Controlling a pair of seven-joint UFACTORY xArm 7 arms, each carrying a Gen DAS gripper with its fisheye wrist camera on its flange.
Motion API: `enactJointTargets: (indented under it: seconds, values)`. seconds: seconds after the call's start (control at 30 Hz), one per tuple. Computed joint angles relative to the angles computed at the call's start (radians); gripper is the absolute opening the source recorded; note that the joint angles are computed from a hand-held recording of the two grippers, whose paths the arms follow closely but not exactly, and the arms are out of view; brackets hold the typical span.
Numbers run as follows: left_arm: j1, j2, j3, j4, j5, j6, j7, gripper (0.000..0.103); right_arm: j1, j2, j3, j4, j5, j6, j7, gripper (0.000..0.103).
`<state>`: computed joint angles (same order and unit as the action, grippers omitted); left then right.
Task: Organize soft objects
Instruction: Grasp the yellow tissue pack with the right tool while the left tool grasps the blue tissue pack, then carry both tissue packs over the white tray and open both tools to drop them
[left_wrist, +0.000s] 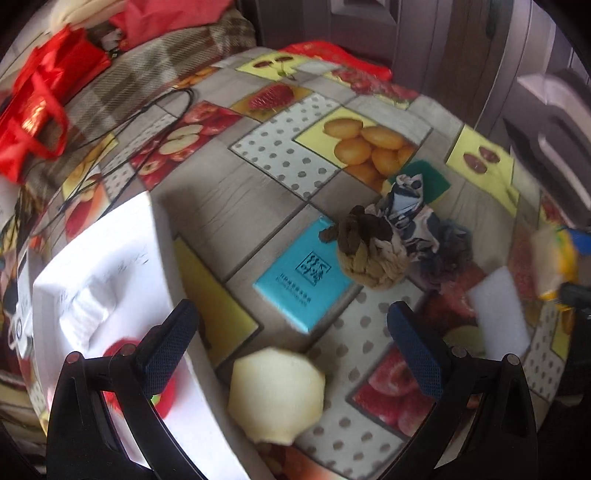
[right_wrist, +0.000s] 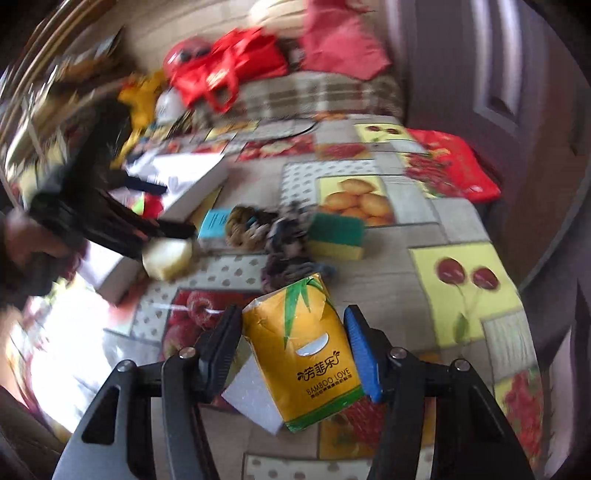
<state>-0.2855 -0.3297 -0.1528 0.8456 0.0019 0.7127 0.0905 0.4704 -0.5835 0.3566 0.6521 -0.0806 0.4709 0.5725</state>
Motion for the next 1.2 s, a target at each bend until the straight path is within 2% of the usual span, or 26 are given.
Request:
enactJointTargets:
  seconds: [0.17,0.23,0.27,0.3,0.37,0.5,0.6,0.7,0.8,0.87,1.07,1.2]
  values:
    - [0.0,0.138,-0.043,0.085,0.137,0.045,0.001,0.102,-0.022,-0.107,-0.007,-0.043,0.024,0.035,0.069,0.057]
    - [-0.012,0.154,-0.045,0.082,0.161,0.034,0.012,0.086,-0.025,-0.135,-0.012,-0.055,0.033,0.041,0.086,0.057]
    - [-0.021,0.152,-0.035,0.076,0.135,0.024,0.036,0.068,-0.025,-0.148,-0.016,-0.061,0.04,0.041,0.093,0.057]
    - [-0.029,0.142,-0.022,0.066,0.093,0.006,0.059,0.06,-0.024,-0.156,-0.018,-0.065,0.046,0.042,0.099,0.057]
    - [-0.035,0.124,-0.015,0.05,0.059,-0.004,0.071,0.057,-0.023,-0.161,-0.024,-0.065,0.057,0.035,0.107,0.057]
    - [-0.049,0.007,0.012,-0.039,-0.07,-0.042,0.06,0.055,-0.022,-0.165,-0.036,-0.064,0.08,0.006,0.118,0.057]
    - [-0.059,-0.133,0.024,-0.113,-0.156,-0.065,-0.001,0.055,-0.036,-0.154,-0.03,-0.042,0.081,-0.024,0.13,0.057]
    - [-0.059,-0.295,0.03,-0.173,-0.194,-0.053,-0.072,0.055,-0.059,-0.144,-0.012,-0.009,0.07,-0.066,0.149,0.057]
    - [-0.033,-0.451,0.029,-0.207,-0.18,-0.048,-0.127,0.055,-0.08,-0.128,0.011,0.027,0.049,-0.111,0.163,0.057]
    - [-0.003,-0.497,0.031,-0.209,-0.159,-0.05,-0.159,0.055,-0.084,-0.099,0.02,0.055,0.041,-0.146,0.165,0.057]
    - [0.088,-0.672,0.056,-0.265,-0.111,0.008,-0.254,0.055,-0.035,0.031,0.006,0.138,0.053,-0.203,0.134,0.057]
    - [0.142,-0.767,0.087,-0.29,-0.078,0.068,-0.27,0.056,-0.003,0.103,0.009,0.181,0.058,-0.227,0.117,0.057]
